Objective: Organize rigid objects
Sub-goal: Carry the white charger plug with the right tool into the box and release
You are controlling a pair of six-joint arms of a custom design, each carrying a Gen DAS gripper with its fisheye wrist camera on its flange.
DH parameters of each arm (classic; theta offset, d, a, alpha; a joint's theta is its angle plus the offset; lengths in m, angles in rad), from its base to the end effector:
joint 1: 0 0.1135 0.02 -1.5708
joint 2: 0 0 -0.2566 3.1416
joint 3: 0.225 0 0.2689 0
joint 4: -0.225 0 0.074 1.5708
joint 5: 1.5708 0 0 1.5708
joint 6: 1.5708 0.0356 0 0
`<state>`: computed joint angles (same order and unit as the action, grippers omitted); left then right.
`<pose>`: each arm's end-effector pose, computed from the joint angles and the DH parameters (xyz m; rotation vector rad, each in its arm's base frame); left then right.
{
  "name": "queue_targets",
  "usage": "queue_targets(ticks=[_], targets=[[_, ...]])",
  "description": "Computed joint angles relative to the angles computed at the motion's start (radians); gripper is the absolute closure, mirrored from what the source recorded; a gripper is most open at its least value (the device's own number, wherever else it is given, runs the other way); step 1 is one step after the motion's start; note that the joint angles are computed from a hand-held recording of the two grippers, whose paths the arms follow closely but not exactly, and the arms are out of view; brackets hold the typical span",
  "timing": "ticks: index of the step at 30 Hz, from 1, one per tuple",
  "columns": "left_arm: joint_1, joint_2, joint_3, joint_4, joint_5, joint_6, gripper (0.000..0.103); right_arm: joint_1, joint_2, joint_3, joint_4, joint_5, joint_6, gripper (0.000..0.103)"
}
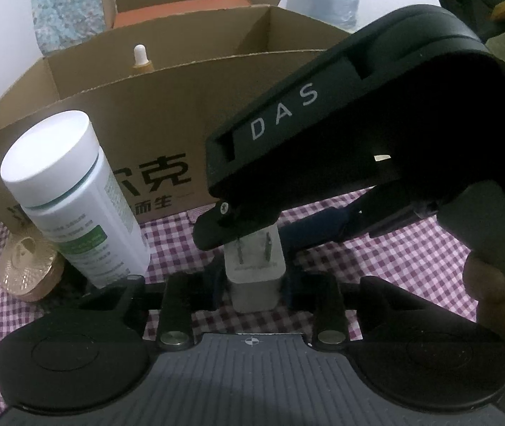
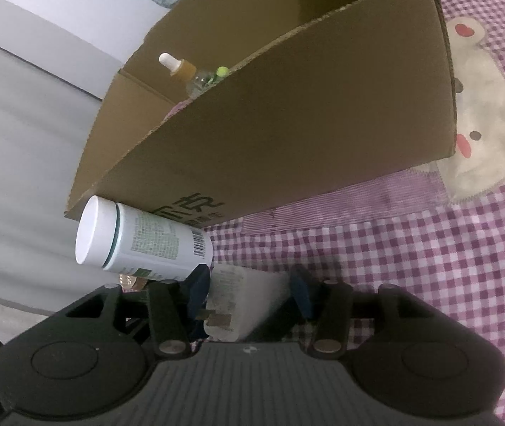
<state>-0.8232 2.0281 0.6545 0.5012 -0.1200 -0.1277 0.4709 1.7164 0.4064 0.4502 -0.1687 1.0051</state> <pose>0.2165 -0.2272 0.0147 0.7858 2.3253 -0.2779 0.2236 0.1206 0.0469 0.6090 2.5356 0.8141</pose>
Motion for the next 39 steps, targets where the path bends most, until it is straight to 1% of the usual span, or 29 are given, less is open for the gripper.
queue_targets(ticks=[6, 8, 10, 13, 16, 18, 23, 25, 27, 29, 31, 33, 35, 39], targets=[[-0.003, -0.019, -0.003, -0.027, -0.004, 0.014, 0.075, 0.04, 0.031, 0.016, 0.023, 0.041, 0.011, 0.054], [-0.005, -0.049, -0.025, -0.032, -0.002, 0.013, 0.076, 0.06, 0.035, 0.024, 0.023, 0.061, 0.017, 0.055], [-0.006, -0.085, -0.043, -0.038, -0.003, 0.017, 0.077, 0.079, 0.005, 0.019, 0.007, 0.081, 0.018, 0.056], [0.002, -0.161, -0.073, -0.068, 0.009, 0.018, 0.077, 0.104, -0.06, 0.021, -0.041, 0.113, 0.007, 0.06], [0.009, -0.245, -0.101, -0.093, 0.01, 0.023, 0.077, 0.122, -0.149, 0.027, -0.11, 0.14, -0.017, 0.061], [0.019, -0.3, -0.106, -0.128, 0.013, 0.027, 0.077, 0.129, -0.195, 0.04, -0.151, 0.153, -0.03, 0.061], [0.043, -0.4, -0.067, -0.228, 0.01, 0.055, 0.077, 0.121, -0.291, 0.089, -0.249, 0.163, -0.089, 0.061], [0.056, -0.419, -0.027, -0.278, 0.014, 0.065, 0.077, 0.108, -0.306, 0.118, -0.274, 0.158, -0.12, 0.061], [0.071, -0.407, 0.039, -0.33, 0.022, 0.073, 0.077, 0.079, -0.322, 0.151, -0.307, 0.142, -0.158, 0.061], [0.089, -0.386, 0.111, -0.38, 0.036, 0.075, 0.077, 0.037, -0.315, 0.189, -0.326, 0.111, -0.199, 0.061], [0.101, -0.334, 0.195, -0.42, 0.039, 0.075, 0.077, -0.02, -0.286, 0.244, -0.349, 0.062, -0.237, 0.061], [0.111, -0.28, 0.274, -0.461, 0.041, 0.06, 0.077, -0.082, -0.23, 0.31, -0.367, 0.006, -0.276, 0.061], [0.129, -0.194, 0.385, -0.506, 0.055, 0.051, 0.077, -0.142, -0.169, 0.376, -0.39, -0.052, -0.308, 0.061], [0.156, -0.025, 0.6, -0.613, 0.076, 0.023, 0.077, -0.249, 0.004, 0.53, -0.447, -0.152, -0.368, 0.061]])
